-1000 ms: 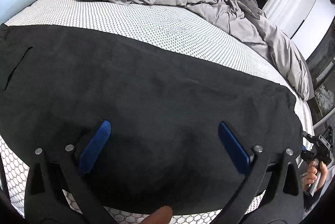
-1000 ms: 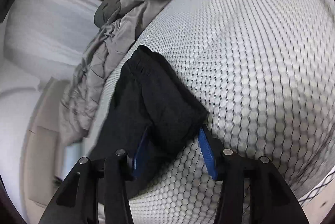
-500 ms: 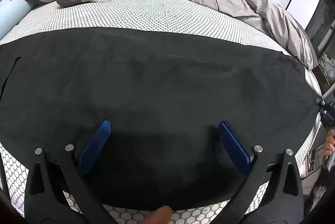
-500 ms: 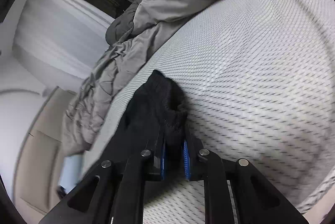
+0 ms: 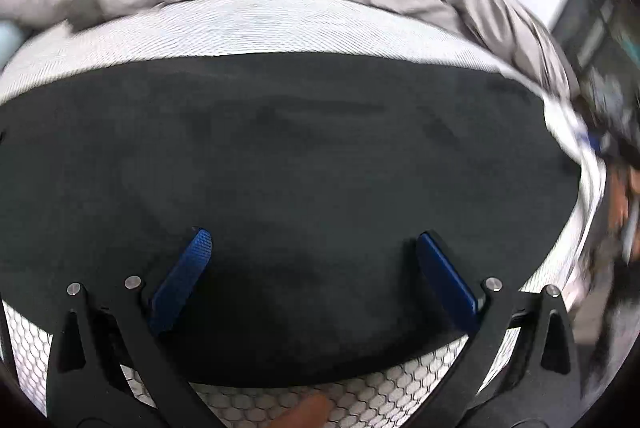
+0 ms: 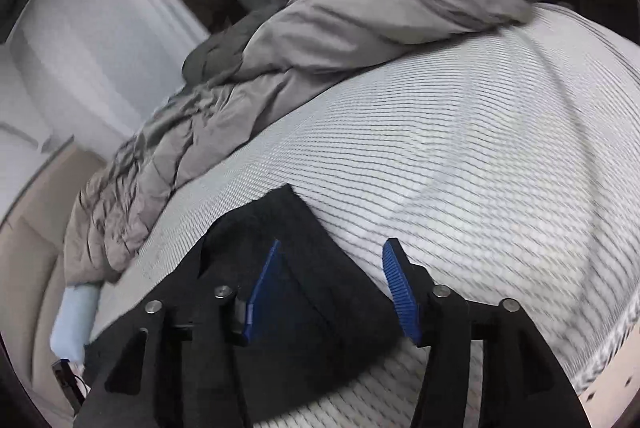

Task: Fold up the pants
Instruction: 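Spread the black pants flat with both grippers over the mattress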

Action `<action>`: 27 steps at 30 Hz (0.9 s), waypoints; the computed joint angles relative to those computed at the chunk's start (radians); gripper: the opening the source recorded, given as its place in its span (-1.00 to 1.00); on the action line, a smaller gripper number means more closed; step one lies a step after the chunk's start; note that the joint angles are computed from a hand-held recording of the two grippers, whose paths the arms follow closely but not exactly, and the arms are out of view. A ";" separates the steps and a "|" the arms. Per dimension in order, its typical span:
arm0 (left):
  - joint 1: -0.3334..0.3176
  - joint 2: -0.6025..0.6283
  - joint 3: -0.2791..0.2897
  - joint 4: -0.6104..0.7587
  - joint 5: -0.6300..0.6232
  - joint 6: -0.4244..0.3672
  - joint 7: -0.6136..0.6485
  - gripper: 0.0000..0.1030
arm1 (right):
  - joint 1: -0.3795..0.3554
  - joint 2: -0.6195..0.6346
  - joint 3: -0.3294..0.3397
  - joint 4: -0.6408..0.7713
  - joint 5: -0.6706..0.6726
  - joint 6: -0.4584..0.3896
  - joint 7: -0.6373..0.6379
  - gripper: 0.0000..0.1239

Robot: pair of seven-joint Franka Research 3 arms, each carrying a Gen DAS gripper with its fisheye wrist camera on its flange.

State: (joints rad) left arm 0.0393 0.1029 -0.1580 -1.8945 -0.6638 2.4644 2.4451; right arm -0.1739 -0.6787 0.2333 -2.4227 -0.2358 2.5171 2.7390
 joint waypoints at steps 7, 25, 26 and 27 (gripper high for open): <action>-0.014 -0.024 -0.001 -0.061 -0.010 0.053 0.081 0.98 | 0.075 0.389 -0.091 0.324 -0.040 -0.130 -0.271 0.23; 0.016 -0.015 0.017 -0.016 -0.050 0.004 0.080 0.98 | 0.190 0.421 -0.168 0.387 -0.224 -0.228 -0.132 0.45; 0.015 -0.015 0.016 -0.014 -0.047 0.000 0.077 0.98 | 0.196 0.400 -0.146 0.385 -0.242 -0.235 -0.128 0.51; 0.013 -0.014 0.015 -0.014 -0.039 0.002 0.074 0.98 | 0.207 0.374 -0.125 0.372 -0.253 -0.233 -0.132 0.57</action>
